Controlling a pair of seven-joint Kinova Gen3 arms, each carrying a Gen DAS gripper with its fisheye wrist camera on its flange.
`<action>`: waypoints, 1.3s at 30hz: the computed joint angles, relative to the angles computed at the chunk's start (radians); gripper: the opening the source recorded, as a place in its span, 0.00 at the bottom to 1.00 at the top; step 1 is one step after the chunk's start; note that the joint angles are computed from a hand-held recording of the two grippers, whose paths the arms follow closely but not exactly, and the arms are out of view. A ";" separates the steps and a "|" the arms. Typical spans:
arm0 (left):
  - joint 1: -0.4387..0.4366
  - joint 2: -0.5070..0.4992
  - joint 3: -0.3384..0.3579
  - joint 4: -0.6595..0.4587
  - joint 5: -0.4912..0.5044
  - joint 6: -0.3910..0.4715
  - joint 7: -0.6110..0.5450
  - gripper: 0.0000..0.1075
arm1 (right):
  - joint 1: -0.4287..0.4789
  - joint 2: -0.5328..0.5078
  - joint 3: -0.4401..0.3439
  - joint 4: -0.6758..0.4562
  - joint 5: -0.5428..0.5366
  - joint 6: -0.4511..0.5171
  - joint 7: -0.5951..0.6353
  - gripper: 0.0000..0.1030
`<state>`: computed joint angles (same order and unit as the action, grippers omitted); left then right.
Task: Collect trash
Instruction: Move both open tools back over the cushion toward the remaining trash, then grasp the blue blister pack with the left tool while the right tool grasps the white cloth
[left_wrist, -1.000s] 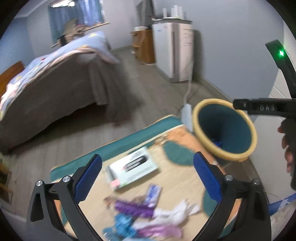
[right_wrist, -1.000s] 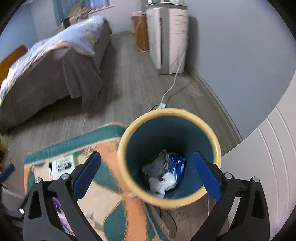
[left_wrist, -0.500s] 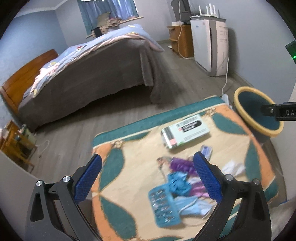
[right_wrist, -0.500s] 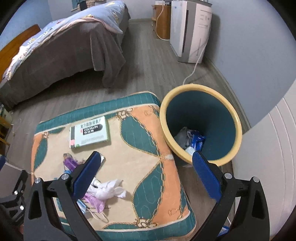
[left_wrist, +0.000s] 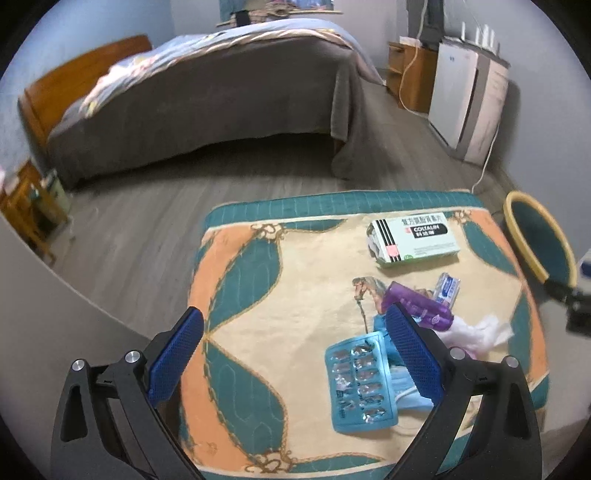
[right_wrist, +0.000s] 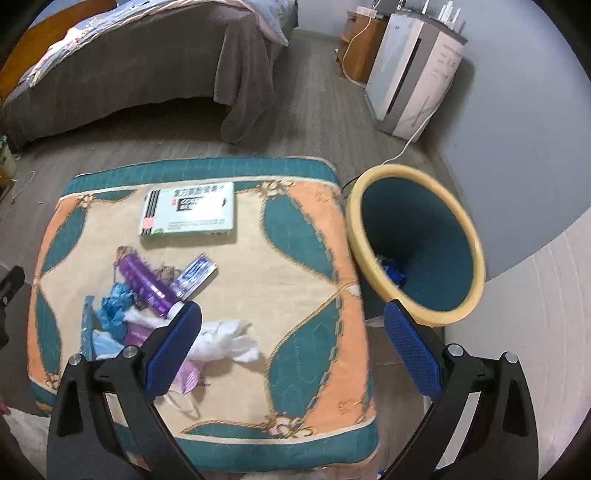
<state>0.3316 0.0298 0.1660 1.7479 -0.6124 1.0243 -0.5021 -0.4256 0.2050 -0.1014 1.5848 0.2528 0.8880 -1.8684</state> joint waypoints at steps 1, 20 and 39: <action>-0.007 -0.009 -0.006 0.010 0.018 -0.015 -0.009 0.91 | 0.017 -0.003 -0.005 0.005 -0.040 -0.007 0.021 0.94; 0.024 0.121 -0.033 -0.031 0.161 -0.013 -0.221 0.91 | 0.010 0.066 -0.006 0.002 -0.120 0.019 0.095 0.93; 0.020 0.238 -0.097 -0.080 0.226 0.057 -0.318 0.80 | 0.014 0.189 -0.010 -0.077 -0.220 0.127 0.146 0.45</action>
